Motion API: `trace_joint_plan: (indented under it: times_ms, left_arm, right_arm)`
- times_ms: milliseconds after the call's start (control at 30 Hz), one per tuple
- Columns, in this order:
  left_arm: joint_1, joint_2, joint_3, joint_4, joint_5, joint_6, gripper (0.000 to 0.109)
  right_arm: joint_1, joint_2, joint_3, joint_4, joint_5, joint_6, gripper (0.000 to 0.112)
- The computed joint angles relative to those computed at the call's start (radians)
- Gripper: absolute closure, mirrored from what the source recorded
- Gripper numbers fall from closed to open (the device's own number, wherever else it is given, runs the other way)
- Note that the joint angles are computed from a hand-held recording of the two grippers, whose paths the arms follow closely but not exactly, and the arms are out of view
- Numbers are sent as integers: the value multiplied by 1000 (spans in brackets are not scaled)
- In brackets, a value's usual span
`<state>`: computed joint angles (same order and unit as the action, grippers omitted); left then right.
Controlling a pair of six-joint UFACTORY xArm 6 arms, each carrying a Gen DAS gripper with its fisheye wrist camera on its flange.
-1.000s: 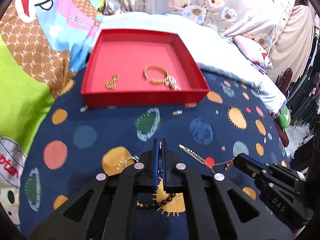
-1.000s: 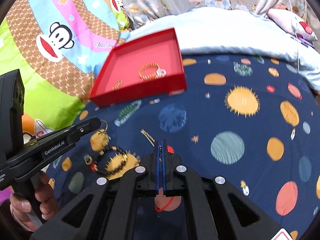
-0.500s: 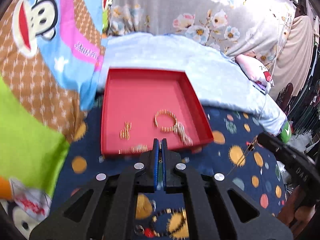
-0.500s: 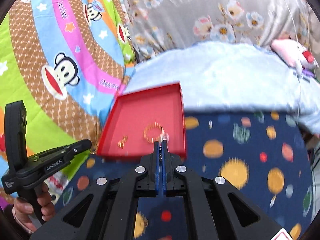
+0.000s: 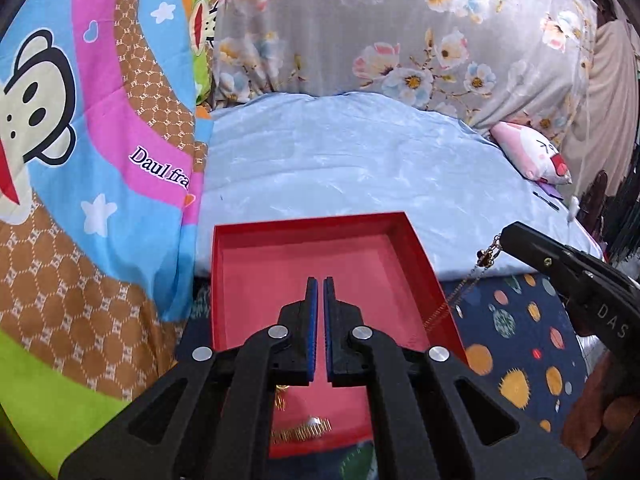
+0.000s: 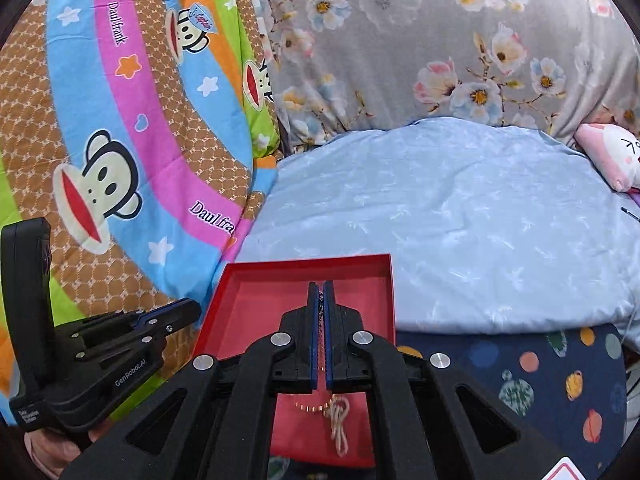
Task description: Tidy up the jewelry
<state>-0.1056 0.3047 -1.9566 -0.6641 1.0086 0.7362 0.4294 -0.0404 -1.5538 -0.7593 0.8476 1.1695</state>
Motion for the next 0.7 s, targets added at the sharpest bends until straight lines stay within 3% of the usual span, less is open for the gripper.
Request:
trace_joint_plan:
  times_ms: [233, 467, 600, 700]
  left_arm:
    - [-15, 161, -195, 51, 4, -84, 107]
    - [-13, 177, -182, 84, -21, -85, 107]
    - [-19, 151, -125, 106, -69, -81, 105]
    - [-13, 135, -103, 104, -70, -89, 97]
  right_arm:
    - [-71, 116, -72, 90, -59, -54, 111]
    - [-82, 184, -94, 140, -63, -100, 110]
    - [-85, 172, -64, 125, -81, -65, 82]
    - [-76, 130, -21, 113, -97, -42, 80]
